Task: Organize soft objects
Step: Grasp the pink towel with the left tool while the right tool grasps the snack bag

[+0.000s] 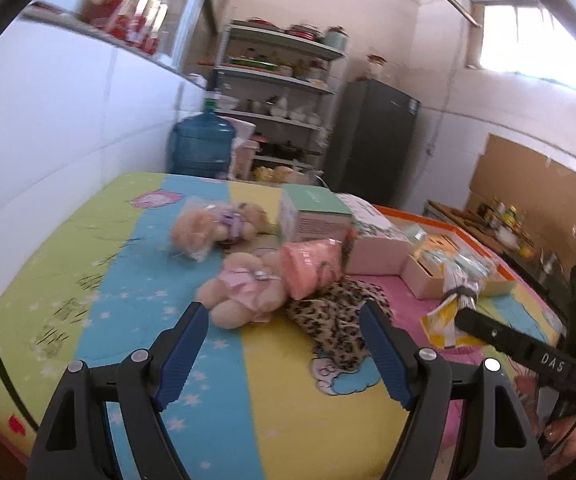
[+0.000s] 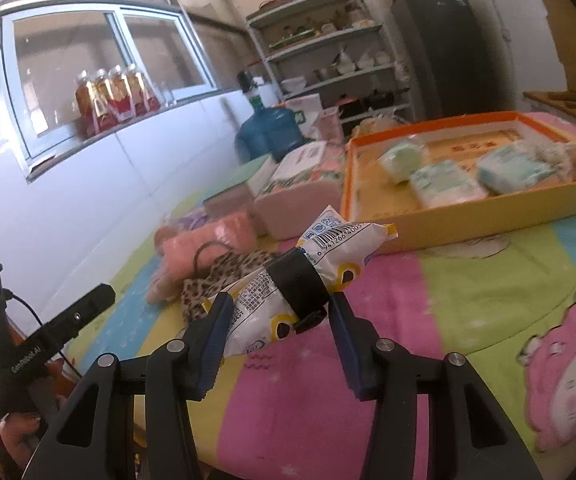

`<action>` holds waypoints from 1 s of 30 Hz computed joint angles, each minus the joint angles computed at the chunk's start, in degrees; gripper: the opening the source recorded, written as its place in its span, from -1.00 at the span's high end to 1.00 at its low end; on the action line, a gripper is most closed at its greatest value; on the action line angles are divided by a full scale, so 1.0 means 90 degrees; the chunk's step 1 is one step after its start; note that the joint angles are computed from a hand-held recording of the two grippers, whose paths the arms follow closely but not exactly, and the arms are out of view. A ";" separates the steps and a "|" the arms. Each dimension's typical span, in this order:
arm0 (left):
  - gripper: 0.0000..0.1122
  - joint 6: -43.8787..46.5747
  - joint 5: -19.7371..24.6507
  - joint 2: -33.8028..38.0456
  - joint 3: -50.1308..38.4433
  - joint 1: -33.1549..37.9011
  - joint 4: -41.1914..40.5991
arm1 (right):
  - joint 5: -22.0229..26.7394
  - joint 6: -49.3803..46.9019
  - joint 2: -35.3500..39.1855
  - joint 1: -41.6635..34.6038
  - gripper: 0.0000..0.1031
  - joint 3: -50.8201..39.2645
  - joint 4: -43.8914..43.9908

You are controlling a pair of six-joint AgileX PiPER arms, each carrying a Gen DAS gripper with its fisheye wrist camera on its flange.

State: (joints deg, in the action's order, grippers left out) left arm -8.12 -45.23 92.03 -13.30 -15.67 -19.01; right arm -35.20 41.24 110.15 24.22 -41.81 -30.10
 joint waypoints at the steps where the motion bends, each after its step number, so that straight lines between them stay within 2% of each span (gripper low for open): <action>1: -0.39 0.0066 0.0093 0.0035 -0.0116 -0.0034 0.0022 | -0.0043 -0.0028 -0.0007 -0.0027 0.01 0.0026 0.0020; 5: -0.39 0.0219 0.0613 0.0153 -0.0756 0.0104 0.0374 | -0.0180 -0.0107 -0.0018 -0.0124 0.01 0.0110 -0.0003; 8: -0.39 0.0632 0.1207 0.0444 -0.1482 0.0350 0.0409 | -0.0233 -0.0211 -0.0034 -0.0113 0.01 0.0140 0.0037; 12: -0.36 -0.0377 0.2166 0.0937 -0.2391 0.0962 0.2046 | -0.0303 -0.0338 -0.0044 -0.0141 0.01 0.0178 0.0033; 13: -0.32 -0.0755 0.2343 0.1095 -0.2605 0.1060 0.2548 | -0.0308 -0.0357 -0.0030 -0.0153 0.01 0.0162 0.0017; 14: -0.15 -0.0941 0.2416 0.1178 -0.2698 0.1102 0.2796 | -0.0311 -0.0367 -0.0019 -0.0165 0.01 0.0151 0.0006; 15: 0.15 -0.0997 0.2457 0.1264 -0.2775 0.1099 0.2865 | -0.0313 -0.0363 -0.0002 -0.0177 0.01 0.0134 -0.0017; 16: 0.30 -0.0839 0.2424 0.1336 -0.2799 0.1067 0.2680 | -0.0324 -0.0344 0.0025 -0.0199 0.01 0.0109 -0.0063; 17: 0.55 -0.0472 0.2359 0.1363 -0.2780 0.0996 0.2256 | -0.0312 -0.0328 0.0049 -0.0196 0.01 0.0074 -0.0077; 19: 0.58 -0.0447 0.2203 0.1376 -0.2707 0.0975 0.2173 | -0.0328 -0.0267 0.0109 -0.0234 0.01 0.0021 -0.0157; 22: 0.73 -0.0960 0.2065 0.1367 -0.2617 0.1011 0.2695 | -0.0345 -0.0151 0.0188 -0.0289 0.01 -0.0045 -0.0285; 26: 0.75 -0.0176 0.1791 0.1223 -0.2365 0.0655 0.1723 | -0.0398 -0.0109 0.0221 -0.0338 0.01 -0.0059 -0.0347; 30: 0.75 0.0066 0.1465 0.0822 -0.2005 0.0354 0.1213 | -0.0472 -0.0231 0.0130 -0.0390 0.01 0.0019 -0.0284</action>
